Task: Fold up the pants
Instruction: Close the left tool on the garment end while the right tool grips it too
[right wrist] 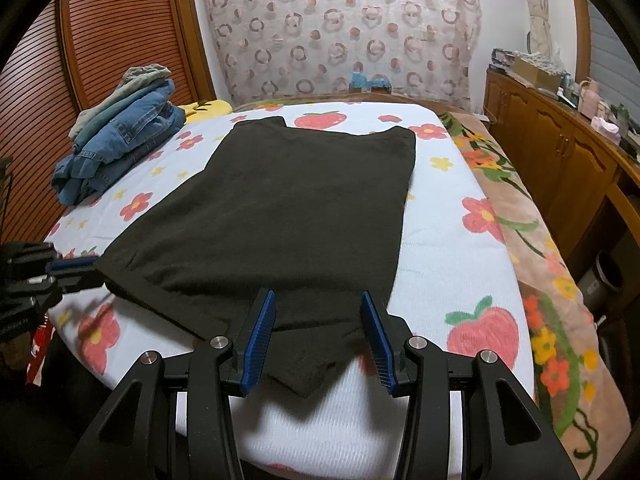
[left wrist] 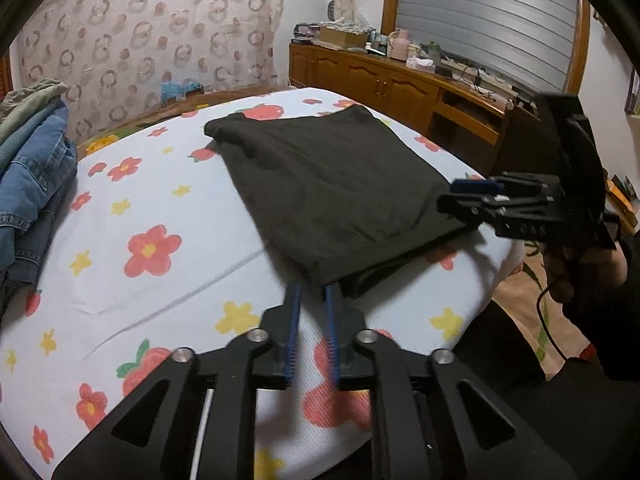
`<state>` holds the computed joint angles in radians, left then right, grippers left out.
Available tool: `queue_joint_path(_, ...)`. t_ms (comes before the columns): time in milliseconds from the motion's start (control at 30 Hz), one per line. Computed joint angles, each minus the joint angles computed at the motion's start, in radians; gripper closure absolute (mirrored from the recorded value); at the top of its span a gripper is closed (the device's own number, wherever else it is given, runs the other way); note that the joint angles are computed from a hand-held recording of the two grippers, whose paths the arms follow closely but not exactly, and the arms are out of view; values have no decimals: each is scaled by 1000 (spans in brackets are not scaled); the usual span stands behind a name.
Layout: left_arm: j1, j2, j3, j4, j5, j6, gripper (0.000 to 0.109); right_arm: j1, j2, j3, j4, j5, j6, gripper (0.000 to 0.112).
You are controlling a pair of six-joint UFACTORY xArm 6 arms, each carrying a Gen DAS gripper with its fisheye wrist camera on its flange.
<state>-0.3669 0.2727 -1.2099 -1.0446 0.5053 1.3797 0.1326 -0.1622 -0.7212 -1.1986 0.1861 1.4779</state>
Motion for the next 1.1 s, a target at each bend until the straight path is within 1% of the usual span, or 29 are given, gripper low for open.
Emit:
queue_joint_path(33,-1,2,-5,-2,-5,0,80,2,-6,5,-2,2,4,65)
queue_joint_path(67,-3,7,-13,-5,-17,0,75,1,-11,10,-3,1,6,65)
queue_joint_path(100,-4,11,-20,-12,-27,4,66,2,-20,18,-4,2,9,65)
queue_joint_path(167,0,26,-42,-4,-22,-10,63,3,-33,30,-1,4,8,65)
queue_joint_path(200,-1,36,-56,14,-22,-29,61,4,-39,37,0,7,10,65)
queue_joint_path(267,-5,51,-75,18,-30,-34,51,2,-49,48,8,7,7,65)
queue_joint_path(333,-3,62,-93,2,-16,-31,37,3,-58,57,10,9,12,65)
queue_joint_path(433,3,75,-122,-8,17,-43,34,5,-68,66,16,11,15,65)
queue_joint_path(600,-1,79,-141,-47,-5,-37,34,8,-91,80,10,14,28,65)
queue_joint_path(867,-23,132,-189,6,-66,-90,34,7,-102,93,-15,9,64,65)
queue_joint_path(1100,-32,165,-199,68,-72,-140,34,4,-98,93,-34,5,88,65)
